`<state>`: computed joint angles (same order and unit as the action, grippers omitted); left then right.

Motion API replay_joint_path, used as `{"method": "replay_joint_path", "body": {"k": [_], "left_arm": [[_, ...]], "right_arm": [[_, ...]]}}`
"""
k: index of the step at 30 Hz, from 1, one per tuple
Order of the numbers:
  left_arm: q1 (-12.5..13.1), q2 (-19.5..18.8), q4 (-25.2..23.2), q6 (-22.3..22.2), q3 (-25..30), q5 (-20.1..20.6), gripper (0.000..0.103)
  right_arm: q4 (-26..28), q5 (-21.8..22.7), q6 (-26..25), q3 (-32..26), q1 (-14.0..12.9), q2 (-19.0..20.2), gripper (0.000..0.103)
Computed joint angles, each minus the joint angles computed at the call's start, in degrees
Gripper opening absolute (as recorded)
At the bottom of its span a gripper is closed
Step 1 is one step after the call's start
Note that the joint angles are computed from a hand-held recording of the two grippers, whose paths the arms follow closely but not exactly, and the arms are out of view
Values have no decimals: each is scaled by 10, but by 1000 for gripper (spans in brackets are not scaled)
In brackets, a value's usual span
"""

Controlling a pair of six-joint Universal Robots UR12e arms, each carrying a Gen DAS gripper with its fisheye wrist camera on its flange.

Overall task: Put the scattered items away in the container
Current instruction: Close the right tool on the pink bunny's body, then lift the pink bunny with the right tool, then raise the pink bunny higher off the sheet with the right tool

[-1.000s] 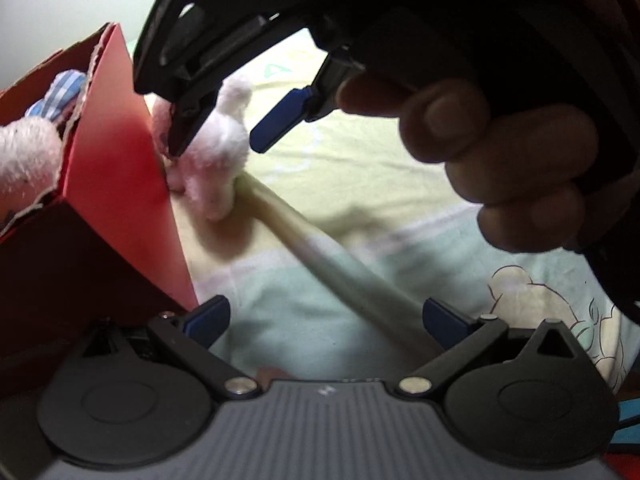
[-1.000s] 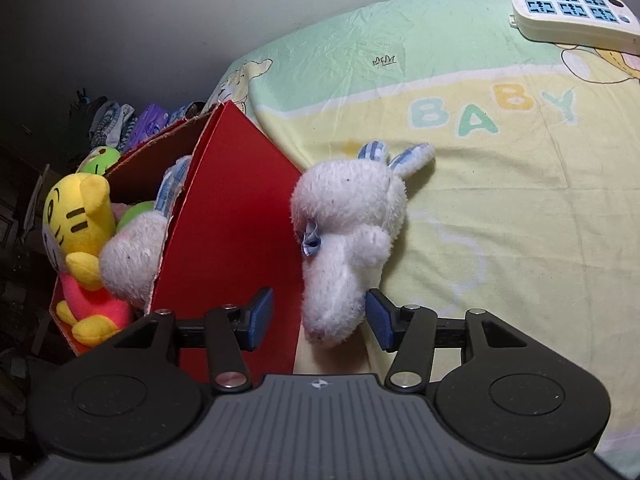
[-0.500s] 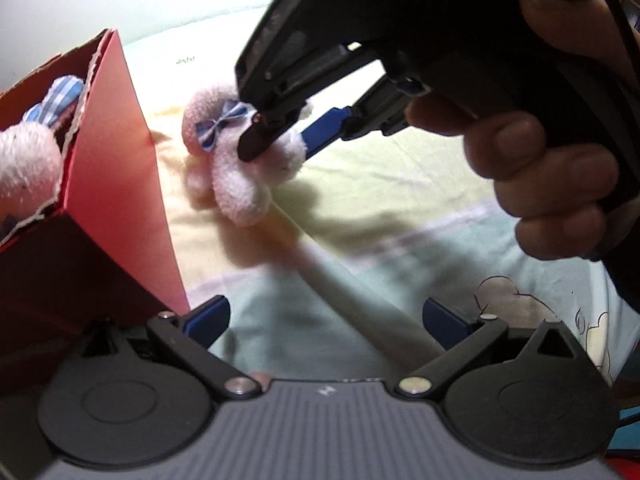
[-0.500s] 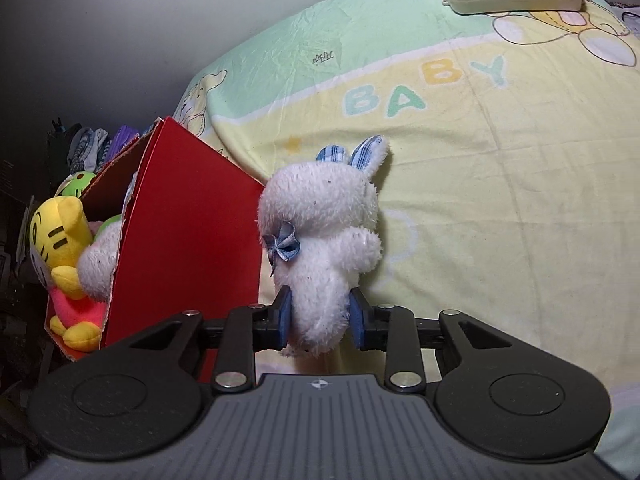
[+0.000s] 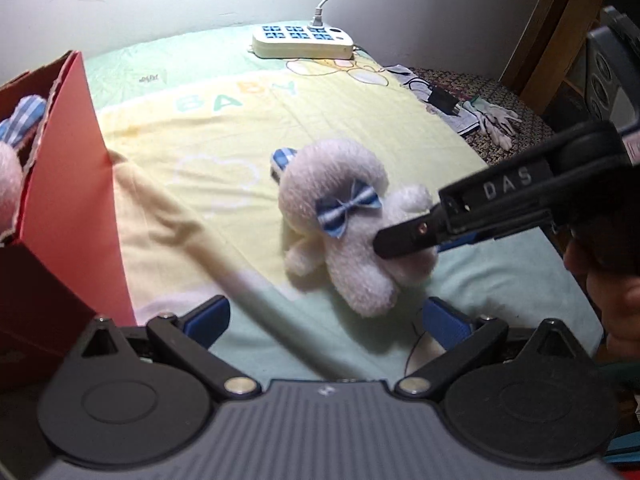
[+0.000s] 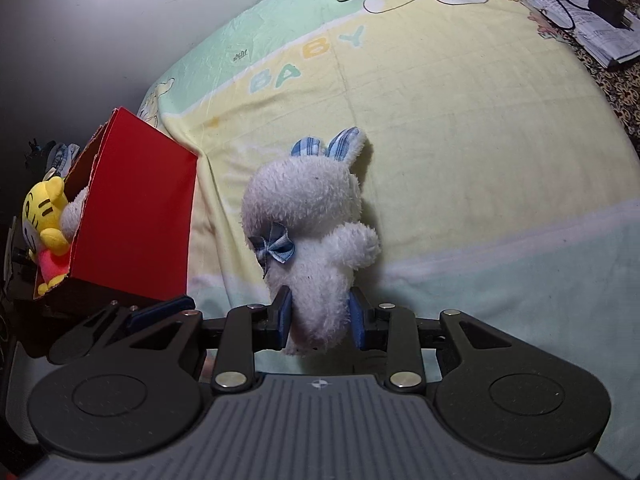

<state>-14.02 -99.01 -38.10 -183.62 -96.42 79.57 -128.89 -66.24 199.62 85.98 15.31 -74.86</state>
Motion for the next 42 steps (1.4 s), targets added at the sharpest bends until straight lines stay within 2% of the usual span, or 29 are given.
{"method": "replay_joint_path", "body": {"k": [3,7,13,17,22,28,29,32,35,37,40,42], "left_arm": [[-1,-8,-1,-2,9,-17,102],[-1,-23,-6,-8,26,-42,102],[-5,-50,-24,-28,57,-57,101],[-4,-63,-33,-49,67,-66,98],[0,-74,-57,-70,79,-70,92],[2,-81,-48,-67,87,-68,94],[4,-83,-47,-73,87,-73,95],[12,-87,-38,-97,88,-91,97],[13,-88,-34,-105,89,-93,94],[8,-90,-37,-93,93,-78,94],[-2,-92,-44,-73,99,-48,94],[-2,-92,-44,-74,99,-46,94]], "right_arm": [[-1,-12,15,15,-5,-11,37],[-38,-28,40,33,-13,-23,39],[-83,-23,69,37,-21,-18,46],[-84,16,73,29,-27,-6,46],[-66,33,58,9,-27,13,48],[-57,63,39,-8,-31,33,59],[-58,68,37,-9,-32,36,64],[-53,96,33,-12,-36,44,71],[-45,134,25,-16,-39,52,70],[-32,155,14,-22,-38,56,66],[-24,161,8,-24,-38,57,65],[-24,170,11,-21,-42,55,60]]}}
